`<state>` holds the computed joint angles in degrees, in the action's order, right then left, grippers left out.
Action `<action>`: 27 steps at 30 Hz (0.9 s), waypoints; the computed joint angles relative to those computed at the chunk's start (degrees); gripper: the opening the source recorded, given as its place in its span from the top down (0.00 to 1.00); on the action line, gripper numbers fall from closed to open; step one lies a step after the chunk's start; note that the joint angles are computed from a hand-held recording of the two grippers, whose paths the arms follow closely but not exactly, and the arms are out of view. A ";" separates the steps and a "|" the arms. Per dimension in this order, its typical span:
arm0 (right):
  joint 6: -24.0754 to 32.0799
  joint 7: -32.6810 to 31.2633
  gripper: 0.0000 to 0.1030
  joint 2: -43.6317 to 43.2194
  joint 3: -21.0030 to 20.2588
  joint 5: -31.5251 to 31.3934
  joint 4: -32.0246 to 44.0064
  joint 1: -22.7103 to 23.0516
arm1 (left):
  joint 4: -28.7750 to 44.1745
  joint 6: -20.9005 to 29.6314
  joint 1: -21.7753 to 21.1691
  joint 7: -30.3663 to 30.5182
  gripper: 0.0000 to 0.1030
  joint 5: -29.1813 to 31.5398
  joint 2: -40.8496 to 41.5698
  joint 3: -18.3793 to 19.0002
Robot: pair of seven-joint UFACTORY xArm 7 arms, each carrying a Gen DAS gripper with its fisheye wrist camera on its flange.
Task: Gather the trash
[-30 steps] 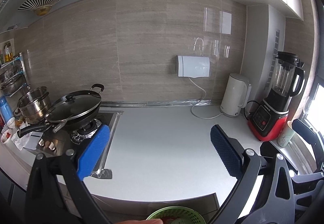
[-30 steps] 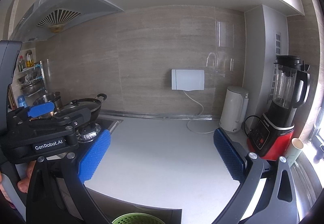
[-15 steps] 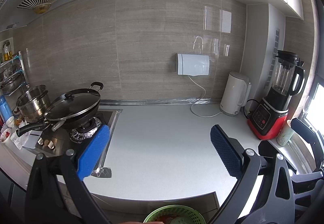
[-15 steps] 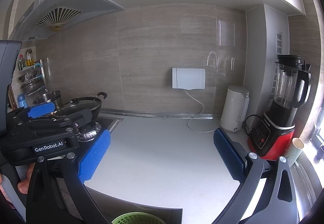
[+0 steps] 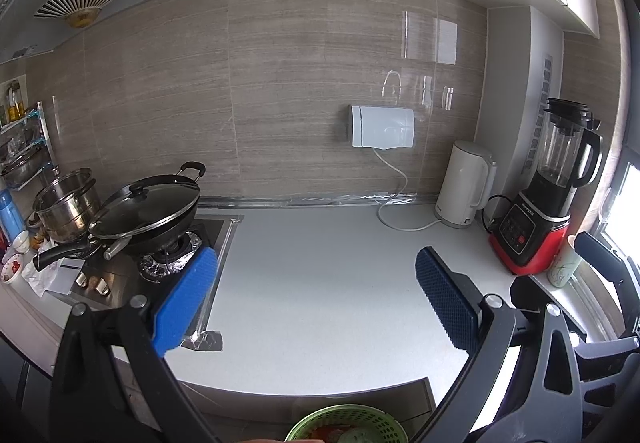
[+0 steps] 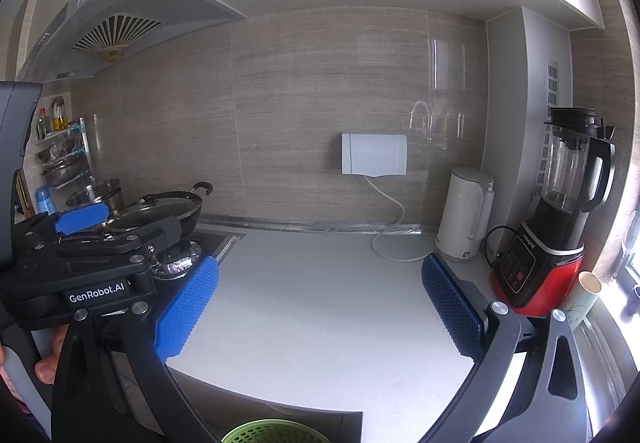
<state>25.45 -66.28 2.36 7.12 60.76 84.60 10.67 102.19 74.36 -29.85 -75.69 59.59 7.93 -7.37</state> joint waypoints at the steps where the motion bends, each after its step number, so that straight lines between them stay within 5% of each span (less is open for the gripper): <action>1: -0.07 0.06 0.02 -0.06 0.04 -0.09 -0.08 0.03 | -0.27 -0.07 0.03 -0.05 0.07 -0.04 -0.21 0.01; 27: -0.17 0.63 0.02 -0.21 -0.10 -0.72 -0.38 0.26 | -1.23 0.22 0.76 0.79 0.07 -0.35 -0.75 -0.41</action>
<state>25.28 -65.65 2.15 7.03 60.04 84.22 10.92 100.96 74.58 -29.09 -74.90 59.24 7.18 -7.77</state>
